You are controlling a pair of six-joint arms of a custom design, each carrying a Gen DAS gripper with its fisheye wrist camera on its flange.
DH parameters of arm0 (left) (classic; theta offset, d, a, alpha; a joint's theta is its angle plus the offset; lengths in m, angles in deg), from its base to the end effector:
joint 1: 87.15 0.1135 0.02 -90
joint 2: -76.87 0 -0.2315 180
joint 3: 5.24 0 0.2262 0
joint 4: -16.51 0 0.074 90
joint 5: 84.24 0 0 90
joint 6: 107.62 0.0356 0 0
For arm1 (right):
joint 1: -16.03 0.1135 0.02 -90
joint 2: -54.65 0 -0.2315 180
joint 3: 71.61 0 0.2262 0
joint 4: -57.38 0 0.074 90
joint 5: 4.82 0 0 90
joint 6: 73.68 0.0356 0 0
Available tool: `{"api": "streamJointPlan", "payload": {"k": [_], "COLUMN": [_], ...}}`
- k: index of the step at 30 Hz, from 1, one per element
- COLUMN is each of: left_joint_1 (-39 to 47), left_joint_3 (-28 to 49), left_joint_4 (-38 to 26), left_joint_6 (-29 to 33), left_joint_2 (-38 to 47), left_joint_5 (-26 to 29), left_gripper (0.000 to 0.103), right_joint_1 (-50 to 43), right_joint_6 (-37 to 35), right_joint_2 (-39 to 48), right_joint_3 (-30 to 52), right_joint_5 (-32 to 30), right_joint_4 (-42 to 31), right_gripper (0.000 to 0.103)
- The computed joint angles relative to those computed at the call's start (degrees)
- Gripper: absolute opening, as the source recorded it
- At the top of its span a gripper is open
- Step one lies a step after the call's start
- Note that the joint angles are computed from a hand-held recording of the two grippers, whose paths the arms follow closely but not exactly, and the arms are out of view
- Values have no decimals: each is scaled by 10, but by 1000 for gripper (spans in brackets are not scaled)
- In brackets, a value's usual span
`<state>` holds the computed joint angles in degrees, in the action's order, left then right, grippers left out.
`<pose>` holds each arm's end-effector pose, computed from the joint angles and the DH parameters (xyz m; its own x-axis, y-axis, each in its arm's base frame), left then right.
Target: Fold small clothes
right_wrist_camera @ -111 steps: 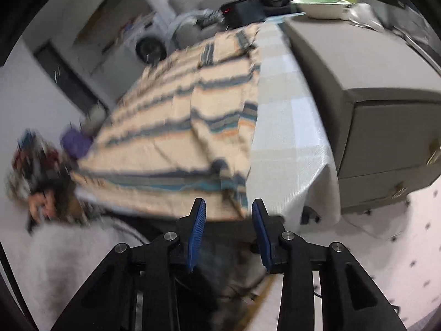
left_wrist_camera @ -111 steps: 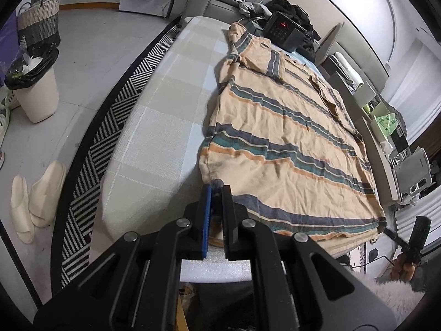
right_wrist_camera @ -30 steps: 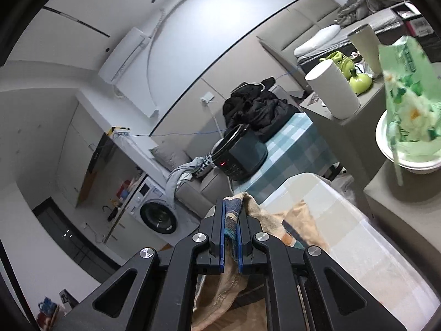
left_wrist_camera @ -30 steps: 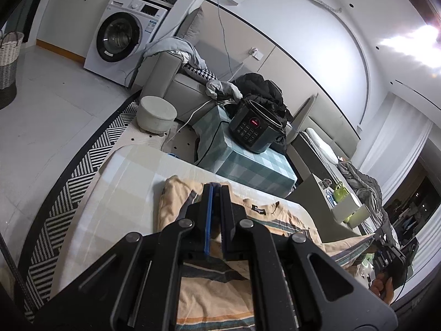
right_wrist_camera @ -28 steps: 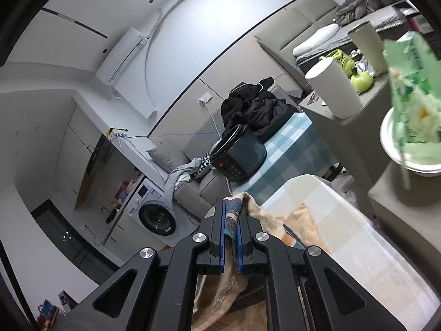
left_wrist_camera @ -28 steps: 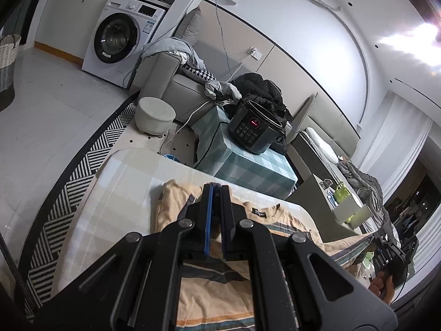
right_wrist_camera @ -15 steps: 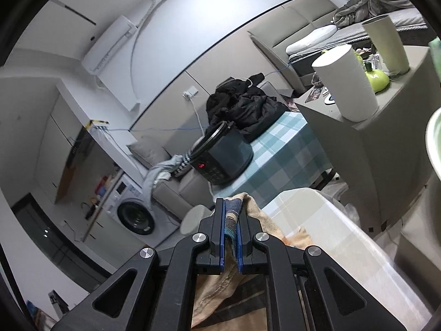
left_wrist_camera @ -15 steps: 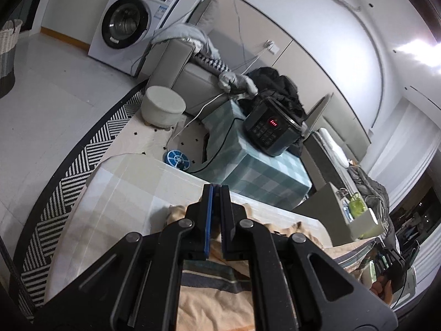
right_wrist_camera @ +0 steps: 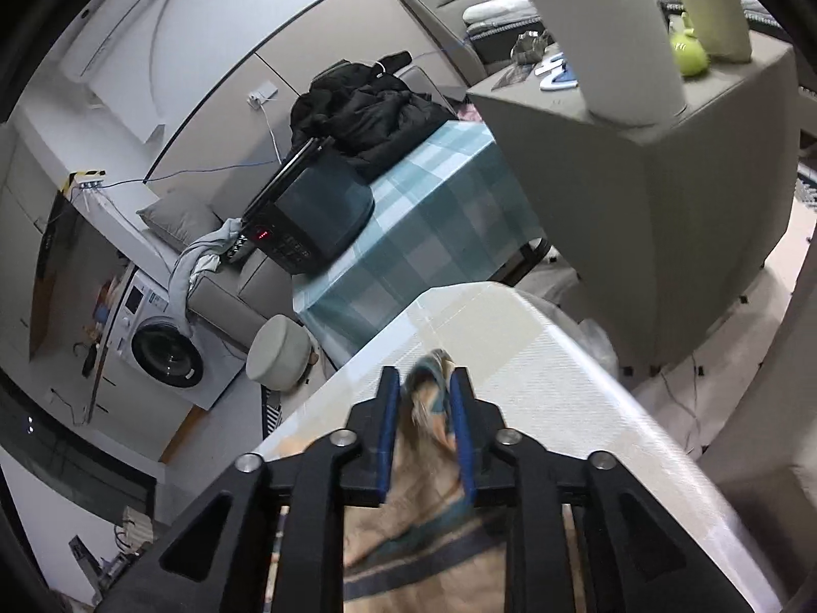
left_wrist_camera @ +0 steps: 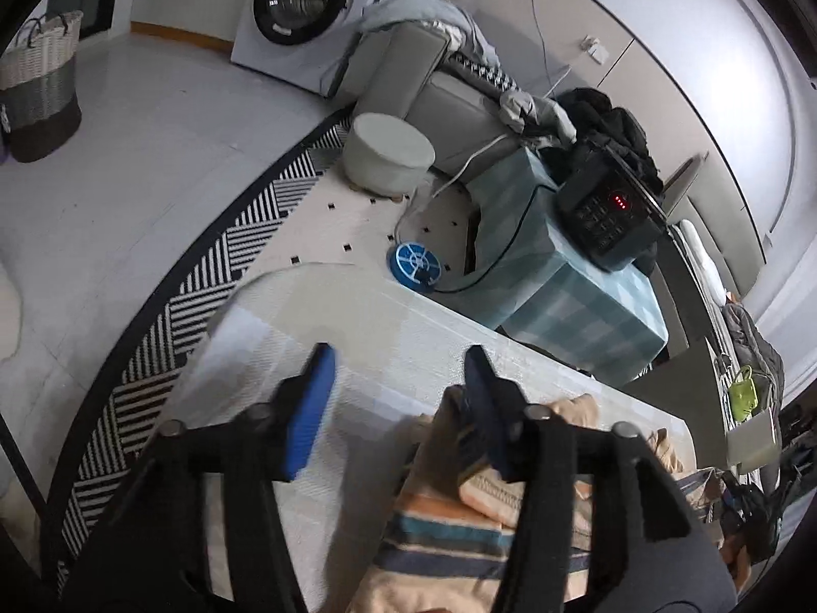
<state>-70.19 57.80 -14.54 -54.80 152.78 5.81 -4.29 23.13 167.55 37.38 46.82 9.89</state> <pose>0.2517 0.0767 0.2116 -0.3527 -0.7394 -0.5735 -0.6329 0.6400 -0.4358 0.3822 -0.1180 0.2317 -0.7385 0.3726 -0.5620 -0.0032 0.8315 0.5556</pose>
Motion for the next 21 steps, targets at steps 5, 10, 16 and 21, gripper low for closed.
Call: {"api": "streamJointPlan", "payload": {"k": [5,10,16,21], "left_joint_1": [-25,-81,-178,-197], "left_joint_3": [-22,-41,-24,38], "left_joint_4": [-51,-93,-85,-56], "left_joint_6": [8,5,24,47], "left_joint_2": [-61,-113,-54,84], "left_joint_5": [24,78,100,136], "left_gripper": [52,51,51,51], "right_joint_1": [-19,-8,24,47], "right_joint_6": [-106,-196,-174,-127], "right_joint_2": [-20,9,56,83], "right_joint_3": [7,45,57,63], "right_joint_5": [-74,-114,-108,-106], "right_joint_4": [-122,-272,-305,-263], "right_gripper": [43,45,45,45]}}
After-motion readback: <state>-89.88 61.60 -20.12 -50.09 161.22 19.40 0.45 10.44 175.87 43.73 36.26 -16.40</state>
